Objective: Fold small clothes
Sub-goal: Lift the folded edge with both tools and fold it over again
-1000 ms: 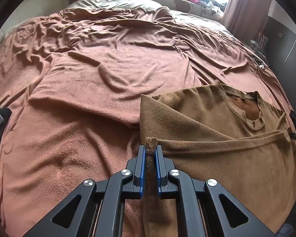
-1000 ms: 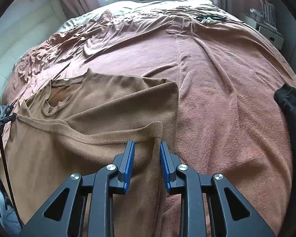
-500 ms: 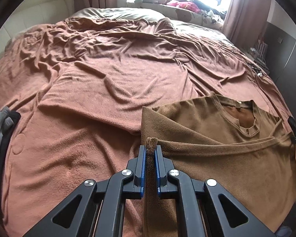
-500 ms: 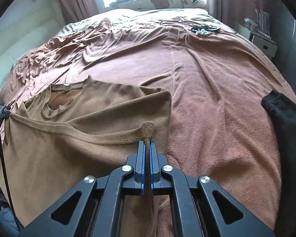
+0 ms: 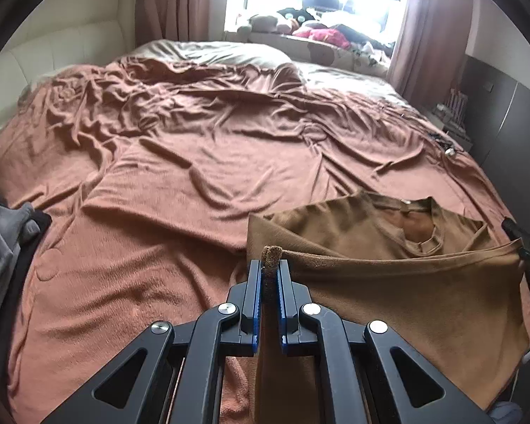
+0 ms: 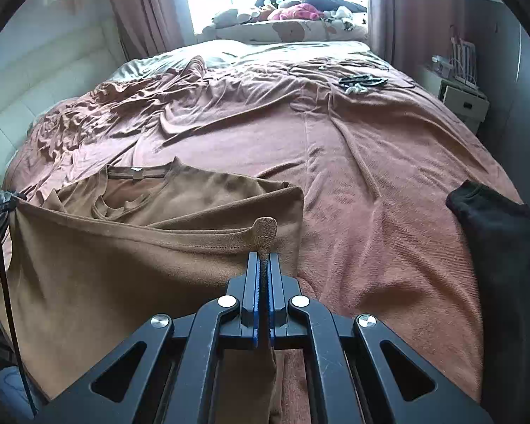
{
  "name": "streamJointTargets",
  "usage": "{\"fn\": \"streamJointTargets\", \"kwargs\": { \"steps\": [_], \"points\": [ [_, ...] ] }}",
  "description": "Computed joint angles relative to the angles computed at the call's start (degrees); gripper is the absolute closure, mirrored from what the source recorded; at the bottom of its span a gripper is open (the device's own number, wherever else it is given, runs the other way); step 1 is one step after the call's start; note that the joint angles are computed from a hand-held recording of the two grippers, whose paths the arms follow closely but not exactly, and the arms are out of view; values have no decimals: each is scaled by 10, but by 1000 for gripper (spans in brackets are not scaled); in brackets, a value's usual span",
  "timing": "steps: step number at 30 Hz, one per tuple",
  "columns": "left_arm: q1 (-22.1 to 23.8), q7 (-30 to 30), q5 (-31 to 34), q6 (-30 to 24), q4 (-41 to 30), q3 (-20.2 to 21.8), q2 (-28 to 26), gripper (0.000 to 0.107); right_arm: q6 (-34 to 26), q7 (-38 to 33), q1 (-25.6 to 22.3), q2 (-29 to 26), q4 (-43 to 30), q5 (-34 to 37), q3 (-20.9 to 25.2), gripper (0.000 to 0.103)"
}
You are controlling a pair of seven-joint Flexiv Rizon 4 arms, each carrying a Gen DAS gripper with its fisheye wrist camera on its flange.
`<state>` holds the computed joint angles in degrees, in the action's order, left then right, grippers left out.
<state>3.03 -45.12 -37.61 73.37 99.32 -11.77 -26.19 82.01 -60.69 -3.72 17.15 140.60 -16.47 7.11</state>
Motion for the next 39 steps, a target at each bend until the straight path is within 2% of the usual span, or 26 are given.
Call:
{"fn": "streamJointTargets", "kwargs": {
  "steps": [10, 18, 22, 28, 34, 39],
  "points": [
    [-1, 3, -2, 6, -1, 0, 6, 99, 10, 2, -10, 7, 2, -4, 4, 103],
    [-10, -27, 22, -9, -52, 9, -14, 99, 21, 15, -26, -11, -25, -27, 3, 103],
    [-18, -51, 47, -24, -95, 18, -33, 99, 28, 28, -36, -25, -42, -39, 3, 103],
    [-35, -103, 93, -55, -176, 37, -74, 99, 38, 88, -69, -64, -75, -112, 12, 103],
    [-56, -164, 160, -108, -284, 68, -133, 99, 27, 104, -45, -119, -120, -137, -16, 103],
    [-69, -206, 210, -170, -378, 91, -193, 99, 3, 68, -8, -165, -163, -94, -41, 103]
  ]
}}
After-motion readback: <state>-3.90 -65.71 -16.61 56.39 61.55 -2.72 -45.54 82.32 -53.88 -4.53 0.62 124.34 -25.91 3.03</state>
